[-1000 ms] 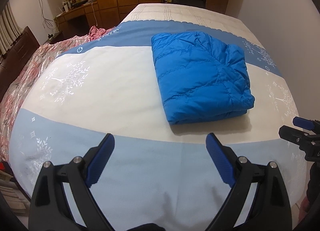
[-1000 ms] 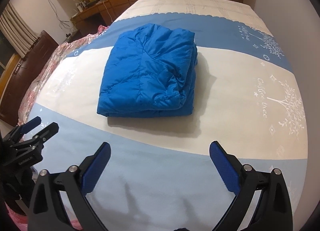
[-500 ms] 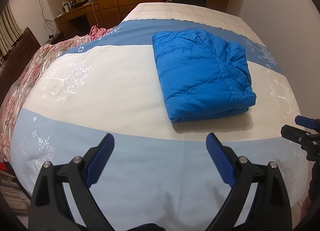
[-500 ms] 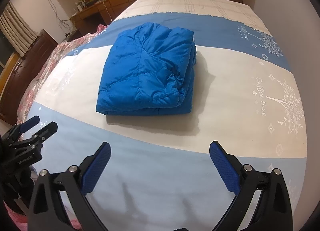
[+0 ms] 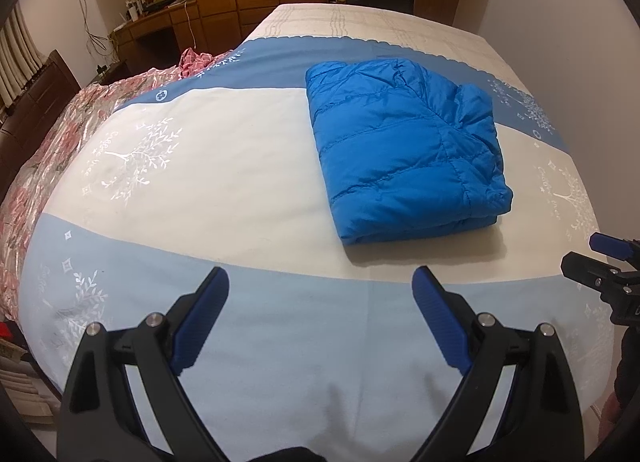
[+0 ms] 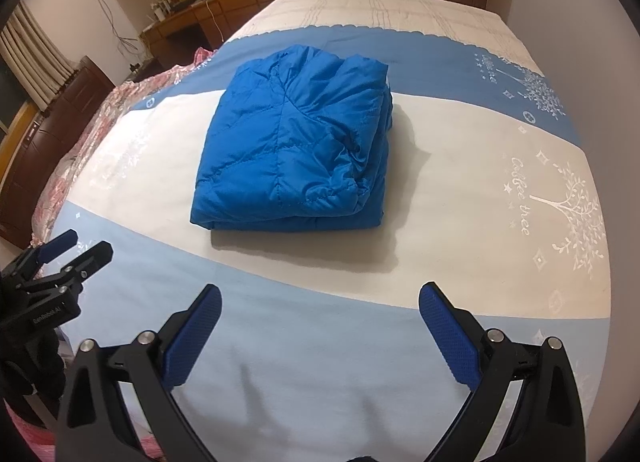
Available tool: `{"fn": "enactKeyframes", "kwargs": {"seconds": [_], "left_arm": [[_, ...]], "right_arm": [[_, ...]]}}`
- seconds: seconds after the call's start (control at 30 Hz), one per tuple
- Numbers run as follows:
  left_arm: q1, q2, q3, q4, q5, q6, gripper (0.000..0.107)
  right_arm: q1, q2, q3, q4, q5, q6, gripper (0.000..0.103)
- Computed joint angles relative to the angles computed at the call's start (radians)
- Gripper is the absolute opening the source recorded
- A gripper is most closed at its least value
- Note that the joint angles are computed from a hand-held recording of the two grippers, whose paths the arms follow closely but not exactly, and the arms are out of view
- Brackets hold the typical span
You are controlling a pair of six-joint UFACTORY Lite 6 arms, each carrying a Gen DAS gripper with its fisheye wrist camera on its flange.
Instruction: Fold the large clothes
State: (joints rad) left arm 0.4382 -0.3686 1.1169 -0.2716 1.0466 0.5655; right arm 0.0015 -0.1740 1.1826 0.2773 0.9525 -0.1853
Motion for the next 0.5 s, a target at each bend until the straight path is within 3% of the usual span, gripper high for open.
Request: {"fn": "enactKeyframes", "kwargs": {"seconds": [0.5], "left_arm": [[0.004,0.009,0.009,-0.012,0.000,0.011,0.092]], "right_arm": [[-0.008,0.013,0.011,0.002,0.007,-0.009,0.099]]}}
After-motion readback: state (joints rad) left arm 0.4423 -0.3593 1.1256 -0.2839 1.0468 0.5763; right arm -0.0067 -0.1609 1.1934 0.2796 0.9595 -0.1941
